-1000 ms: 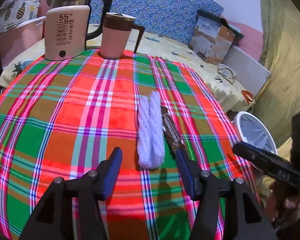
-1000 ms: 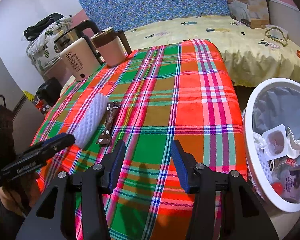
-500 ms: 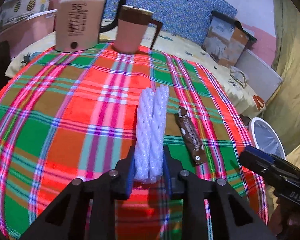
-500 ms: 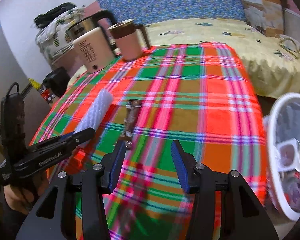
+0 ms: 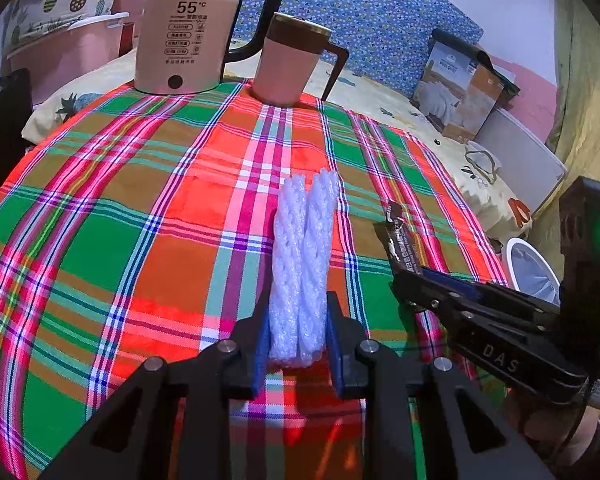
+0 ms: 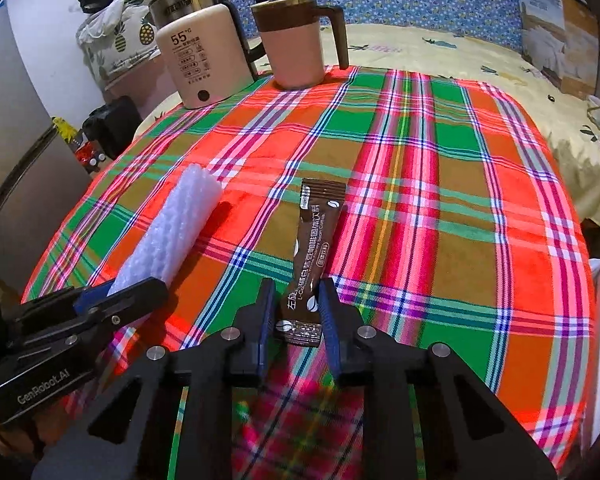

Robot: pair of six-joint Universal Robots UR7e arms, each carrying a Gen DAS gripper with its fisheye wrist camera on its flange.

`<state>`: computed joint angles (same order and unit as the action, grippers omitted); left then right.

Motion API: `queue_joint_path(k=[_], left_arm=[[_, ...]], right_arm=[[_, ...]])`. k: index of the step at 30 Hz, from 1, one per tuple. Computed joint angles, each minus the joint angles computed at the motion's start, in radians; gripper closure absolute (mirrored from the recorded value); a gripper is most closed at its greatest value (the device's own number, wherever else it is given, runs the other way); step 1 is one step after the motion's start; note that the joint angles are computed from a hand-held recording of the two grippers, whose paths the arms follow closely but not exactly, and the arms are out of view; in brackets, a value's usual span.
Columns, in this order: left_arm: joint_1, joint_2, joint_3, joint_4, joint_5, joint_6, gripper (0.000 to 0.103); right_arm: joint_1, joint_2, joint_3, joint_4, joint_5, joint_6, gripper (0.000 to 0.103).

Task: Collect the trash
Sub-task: 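Grasp the white mesh sleeve with the left tool while the right grasps the brown wrapper, then carry the mesh sleeve and wrapper over the bin and open both tools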

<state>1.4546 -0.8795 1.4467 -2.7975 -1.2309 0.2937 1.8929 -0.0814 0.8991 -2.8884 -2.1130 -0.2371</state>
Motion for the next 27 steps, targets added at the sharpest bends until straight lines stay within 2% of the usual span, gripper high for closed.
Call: queue_joint_path(k=[13,22,27], left_arm=[[-0.048,-0.050,0.107,-0.057,-0.028,0.023,0.077],[-0.116,-0.064,0.191,-0.057,-0.058,0.042,0.077],[-0.158,-0.046,0.206,-0.047,-0.074,0.055,0.077]], right_arm=[[0.003,-0.174,0.315,-0.225,0.014,0.028,0.079],[-0.007,-0.286,0.520,-0.400,-0.033,0.066,0.079],[-0.019,-0.333,0.593,-0.487,-0.063,0.075,0.079]])
